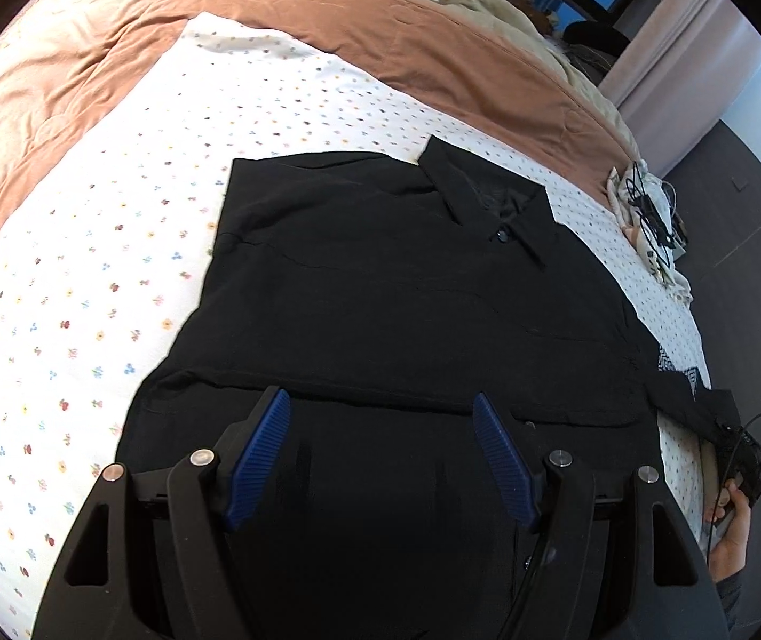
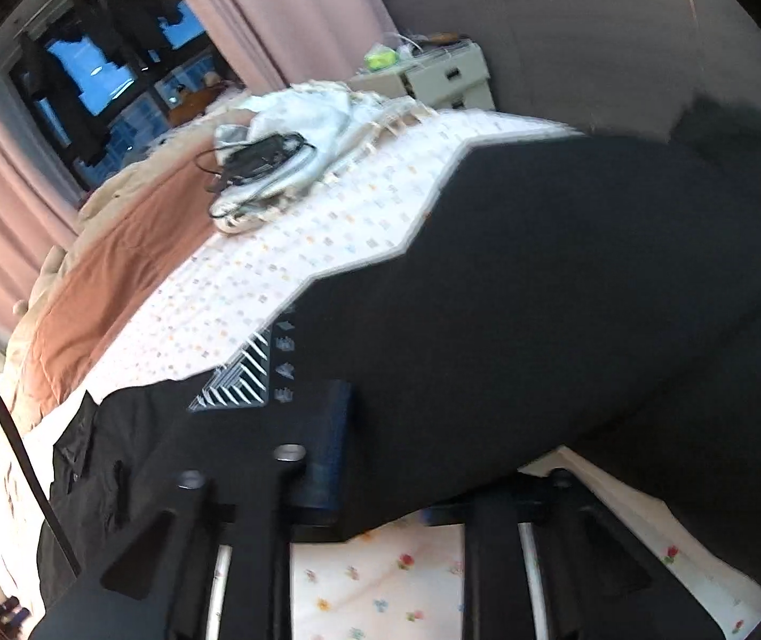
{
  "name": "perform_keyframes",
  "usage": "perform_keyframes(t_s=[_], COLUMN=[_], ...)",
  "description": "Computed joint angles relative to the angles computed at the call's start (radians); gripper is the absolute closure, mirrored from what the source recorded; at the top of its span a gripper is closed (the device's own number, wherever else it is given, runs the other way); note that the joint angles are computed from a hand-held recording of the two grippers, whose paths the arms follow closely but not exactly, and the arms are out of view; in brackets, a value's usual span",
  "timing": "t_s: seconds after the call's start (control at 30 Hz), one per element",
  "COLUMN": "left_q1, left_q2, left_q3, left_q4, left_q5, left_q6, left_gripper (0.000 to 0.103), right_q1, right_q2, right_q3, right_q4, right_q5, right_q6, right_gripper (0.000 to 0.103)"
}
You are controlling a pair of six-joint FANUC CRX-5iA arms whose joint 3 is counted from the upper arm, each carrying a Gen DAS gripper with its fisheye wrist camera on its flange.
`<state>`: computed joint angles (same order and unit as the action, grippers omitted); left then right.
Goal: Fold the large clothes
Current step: 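Close the right tool on the sleeve and lift it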
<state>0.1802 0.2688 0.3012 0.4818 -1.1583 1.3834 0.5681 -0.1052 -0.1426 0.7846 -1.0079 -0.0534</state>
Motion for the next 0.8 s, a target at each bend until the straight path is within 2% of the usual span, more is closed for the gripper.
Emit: perform_keyframes(t_s=[0.27, 0.47, 0.8], left_q1=[0.036, 0.086, 0.207], left_q2=[-0.027, -0.078, -0.152], left_q3=[-0.041, -0.097, -0.177], left_q4=[0.047, 0.097, 0.165], left_q5=[0.0, 0.006, 0.001], left_q6=[-0.029, -0.061, -0.123], left_gripper=[0.031, 0.031, 0.031], right_q1=[0.083, 0.159, 0.212], right_q2=[0.029, 0.086, 0.196], right_q3=[0.102, 0.219, 0.389], right_q4=[0.123, 0.156, 0.077], right_q5=[-0.017, -0.013, 0.027], right_q6=[0.046, 0.143, 0.32], right_gripper=[0.097, 0.097, 0.097])
